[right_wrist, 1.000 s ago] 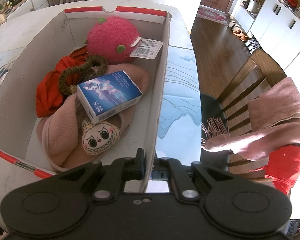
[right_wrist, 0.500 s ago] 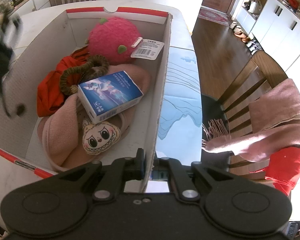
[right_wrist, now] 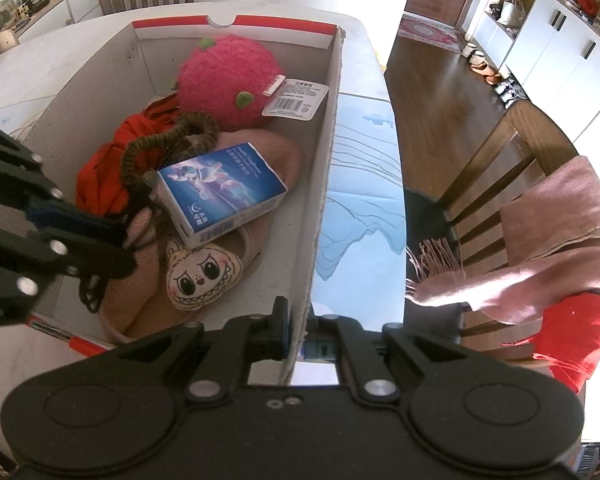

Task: Organize objects
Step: 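Carry the black cable with the left gripper into the white box, then open the left gripper to release the black cable in the box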

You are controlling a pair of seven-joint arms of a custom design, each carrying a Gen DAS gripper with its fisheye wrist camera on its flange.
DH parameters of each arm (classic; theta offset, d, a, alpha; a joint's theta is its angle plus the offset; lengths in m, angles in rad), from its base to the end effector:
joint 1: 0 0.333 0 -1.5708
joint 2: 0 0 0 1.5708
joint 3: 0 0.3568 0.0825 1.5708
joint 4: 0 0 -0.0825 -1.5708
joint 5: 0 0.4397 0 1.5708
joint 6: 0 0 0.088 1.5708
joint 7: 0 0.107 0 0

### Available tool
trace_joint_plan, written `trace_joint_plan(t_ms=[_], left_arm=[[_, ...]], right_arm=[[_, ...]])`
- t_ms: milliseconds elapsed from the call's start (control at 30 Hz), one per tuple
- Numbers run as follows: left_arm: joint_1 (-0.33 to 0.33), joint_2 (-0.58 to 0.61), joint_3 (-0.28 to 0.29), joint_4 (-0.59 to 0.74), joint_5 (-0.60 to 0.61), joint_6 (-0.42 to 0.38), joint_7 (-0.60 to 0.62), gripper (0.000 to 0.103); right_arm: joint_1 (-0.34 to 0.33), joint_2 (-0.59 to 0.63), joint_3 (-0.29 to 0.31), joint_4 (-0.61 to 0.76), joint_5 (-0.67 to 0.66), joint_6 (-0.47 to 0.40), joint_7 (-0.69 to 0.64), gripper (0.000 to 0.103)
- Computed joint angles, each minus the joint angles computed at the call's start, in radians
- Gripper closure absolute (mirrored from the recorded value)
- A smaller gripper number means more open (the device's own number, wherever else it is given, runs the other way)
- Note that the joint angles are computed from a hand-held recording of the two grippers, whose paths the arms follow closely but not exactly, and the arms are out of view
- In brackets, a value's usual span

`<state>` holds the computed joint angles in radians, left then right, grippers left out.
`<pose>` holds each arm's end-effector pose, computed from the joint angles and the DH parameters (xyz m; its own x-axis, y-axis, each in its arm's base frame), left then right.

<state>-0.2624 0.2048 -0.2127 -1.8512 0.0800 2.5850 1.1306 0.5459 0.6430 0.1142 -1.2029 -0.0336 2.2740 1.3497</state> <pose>0.6352 -0.3174 0.4886 -0.1221 -0.9739 0.1914 -0.8814 0.0177 -0.4720 0.6889 0.4974 0.4705 0.7483 -0.6609 0.0566 -0.5842 -0.6970 -0.4159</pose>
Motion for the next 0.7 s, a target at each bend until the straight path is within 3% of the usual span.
trace_joint_plan(t_ms=[467,567,667,700], left_arm=[[0.004,0.053,-0.005,0.028,-0.057,-0.002,0.030,0.090],[0.005,0.052,-0.002,0.026,-0.062,-0.005,0.016,0.080],[0.011,0.046,-0.004,0.016,-0.074,0.000,0.017,0.062],[0.012,0.044,-0.006,0.012,-0.077,0.004,0.021,0.051]], right_arm=[[-0.003,-0.001,0.001,-0.001,0.006,0.000,-0.003,0.099],[-0.002,0.000,0.001,-0.001,0.006,-0.001,-0.002,0.099],[-0.002,0.000,0.001,-0.001,0.006,0.000,-0.003,0.099],[-0.002,0.000,0.001,-0.001,0.006,-0.001,-0.002,0.099]])
